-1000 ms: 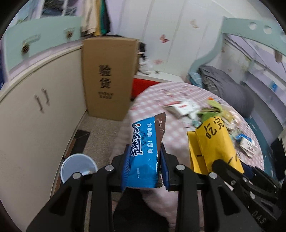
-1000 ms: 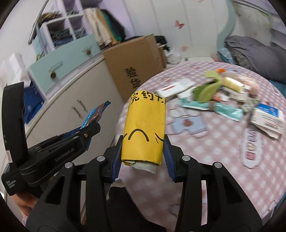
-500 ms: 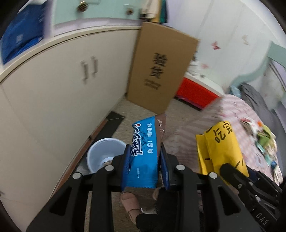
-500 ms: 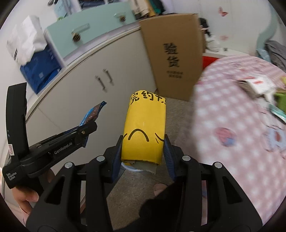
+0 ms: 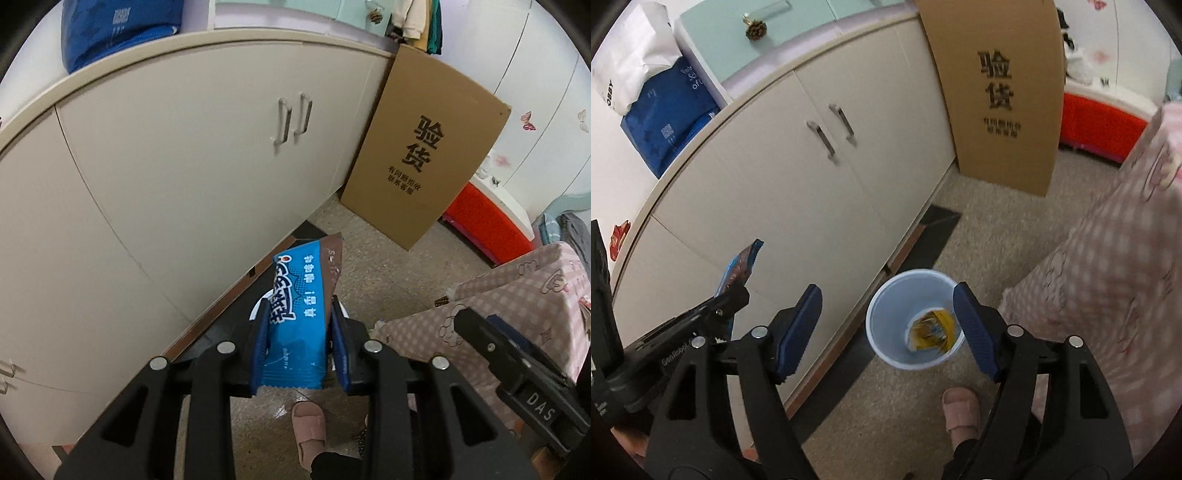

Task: Collect trash
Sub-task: 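Carry the blue wrapper and yellow packet to the wastebasket, opening both tools over it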

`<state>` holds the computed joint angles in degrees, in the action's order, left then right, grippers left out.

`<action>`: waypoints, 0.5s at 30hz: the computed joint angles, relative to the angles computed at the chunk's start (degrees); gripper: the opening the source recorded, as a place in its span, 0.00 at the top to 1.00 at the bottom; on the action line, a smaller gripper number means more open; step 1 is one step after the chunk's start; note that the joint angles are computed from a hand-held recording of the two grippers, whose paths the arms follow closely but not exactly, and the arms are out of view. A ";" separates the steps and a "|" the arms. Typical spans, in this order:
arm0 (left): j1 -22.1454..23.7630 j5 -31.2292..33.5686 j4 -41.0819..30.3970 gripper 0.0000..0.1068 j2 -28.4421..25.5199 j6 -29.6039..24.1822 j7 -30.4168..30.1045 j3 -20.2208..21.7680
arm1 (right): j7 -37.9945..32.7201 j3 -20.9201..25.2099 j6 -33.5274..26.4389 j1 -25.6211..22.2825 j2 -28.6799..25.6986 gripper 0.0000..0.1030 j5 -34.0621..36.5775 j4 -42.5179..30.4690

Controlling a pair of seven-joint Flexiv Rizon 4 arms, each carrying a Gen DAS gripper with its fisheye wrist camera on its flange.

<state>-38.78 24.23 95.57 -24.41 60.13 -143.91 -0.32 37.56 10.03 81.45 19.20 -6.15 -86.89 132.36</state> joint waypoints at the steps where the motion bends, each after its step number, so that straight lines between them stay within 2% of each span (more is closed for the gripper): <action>1: 0.31 -0.39 0.07 0.72 -0.31 -0.04 0.61 -0.31 | -0.82 0.28 -0.42 0.17 0.03 0.29 1.33 0.34; 8: 0.00 -2.94 -1.48 0.72 -2.69 -0.42 3.84 -1.46 | -5.26 1.75 -4.45 1.65 3.35 0.29 9.05 3.96; 15: -1.05 -4.56 -2.64 0.72 -3.66 -0.36 6.34 -1.42 | -4.64 1.99 -5.84 1.61 5.17 0.29 9.28 4.97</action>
<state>-39.82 19.67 92.92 -28.07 59.78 -137.57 -1.74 32.92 12.03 75.61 20.81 -0.98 -77.62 137.34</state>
